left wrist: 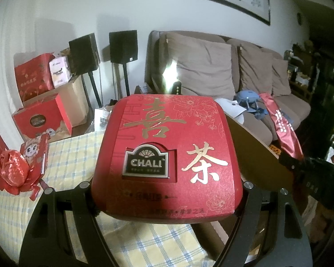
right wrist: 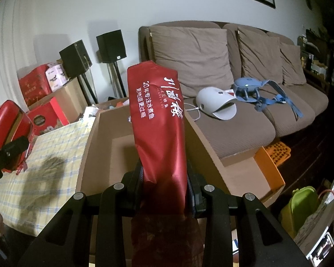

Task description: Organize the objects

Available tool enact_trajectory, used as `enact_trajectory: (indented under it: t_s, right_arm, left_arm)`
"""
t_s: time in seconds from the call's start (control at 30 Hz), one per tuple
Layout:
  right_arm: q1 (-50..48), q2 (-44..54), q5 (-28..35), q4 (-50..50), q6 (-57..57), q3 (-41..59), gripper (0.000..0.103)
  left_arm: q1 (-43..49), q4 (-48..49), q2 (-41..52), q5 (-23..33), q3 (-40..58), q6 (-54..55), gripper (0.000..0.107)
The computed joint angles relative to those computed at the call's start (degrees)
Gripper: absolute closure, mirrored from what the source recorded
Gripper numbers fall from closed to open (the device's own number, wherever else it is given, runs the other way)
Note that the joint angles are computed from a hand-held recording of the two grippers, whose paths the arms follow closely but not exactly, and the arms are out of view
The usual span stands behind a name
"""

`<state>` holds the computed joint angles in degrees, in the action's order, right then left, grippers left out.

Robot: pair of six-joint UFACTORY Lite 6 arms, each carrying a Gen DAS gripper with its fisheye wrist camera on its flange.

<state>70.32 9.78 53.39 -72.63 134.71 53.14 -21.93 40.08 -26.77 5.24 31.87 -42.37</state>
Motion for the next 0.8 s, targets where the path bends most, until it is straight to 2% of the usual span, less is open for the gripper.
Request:
enact_trajectory:
  t_s: [0.1,0.27,0.4,0.67,0.7,0.8]
  right_arm:
    - [0.03,0.33,-0.11,0.03,0.14,-0.01,0.071]
    - [-0.24,0.21,-0.57,0.06,0.21,-0.55,0.071]
    - [-0.28,0.07,-0.83,0.02,0.39,-0.85,0.071]
    - [-0.57,-0.63,-1.76,-0.26,0.94,-1.86,0.071]
    - [-0.64,-0.59,-1.90,-0.20,0.92,-1.88,0.071]
    - [-1.00,0.18,-2.54,0.19,0.33,-1.33,0.071]
  left_arm:
    - [-0.04,0.25,0.77,-0.41,0.43,-0.26,0.028]
    - [-0.50,8.03,2.82,-0.82,1.18,-8.17,0.028]
    - [-0.46,-0.01,3.46,-1.32,0.66,-0.62,0.028]
    - [-2.03,7.33,5.16,-1.37,-0.01,-8.74,0.028]
    - [-2.23,7.07,5.39,-1.39,0.05,-8.53,0.028]
    - [-2.34,-2.61,5.78,-2.04,-0.23,1.00,0.028]
